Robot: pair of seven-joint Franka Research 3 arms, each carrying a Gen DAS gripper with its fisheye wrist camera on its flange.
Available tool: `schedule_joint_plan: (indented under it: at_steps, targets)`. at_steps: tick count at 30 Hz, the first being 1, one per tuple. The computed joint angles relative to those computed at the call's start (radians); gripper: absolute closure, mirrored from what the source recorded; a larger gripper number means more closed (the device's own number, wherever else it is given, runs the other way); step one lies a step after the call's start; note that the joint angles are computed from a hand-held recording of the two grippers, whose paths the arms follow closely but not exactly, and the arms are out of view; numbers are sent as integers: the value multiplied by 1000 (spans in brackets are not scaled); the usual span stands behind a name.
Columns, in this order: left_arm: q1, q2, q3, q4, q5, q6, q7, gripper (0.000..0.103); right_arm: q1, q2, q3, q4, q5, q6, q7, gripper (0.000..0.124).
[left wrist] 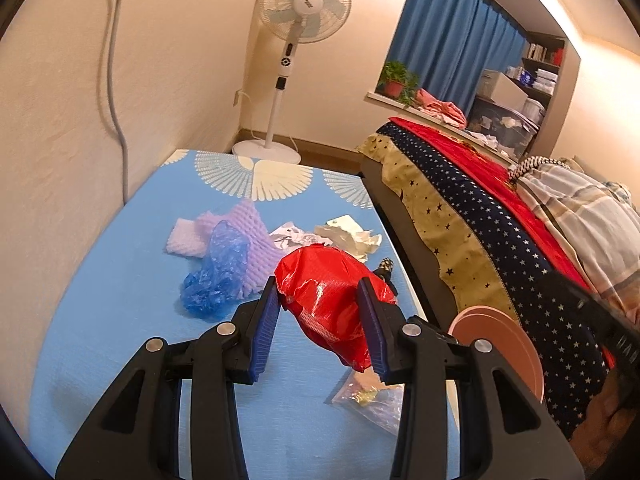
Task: Collect trash
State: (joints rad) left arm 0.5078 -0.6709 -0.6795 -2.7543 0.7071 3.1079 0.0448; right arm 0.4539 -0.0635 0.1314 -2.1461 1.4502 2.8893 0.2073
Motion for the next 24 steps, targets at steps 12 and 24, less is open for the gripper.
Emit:
schedule_joint_plan:
  at_steps: [12, 24]
  targets:
    - [-20, -16, -14, 20, 34, -20, 20, 64, -12, -41, -24, -21, -89, -23, 64, 124]
    - [-63, 1, 37, 7, 30, -28, -16, 64, -78, 248, 11, 79, -440, 9, 514, 119]
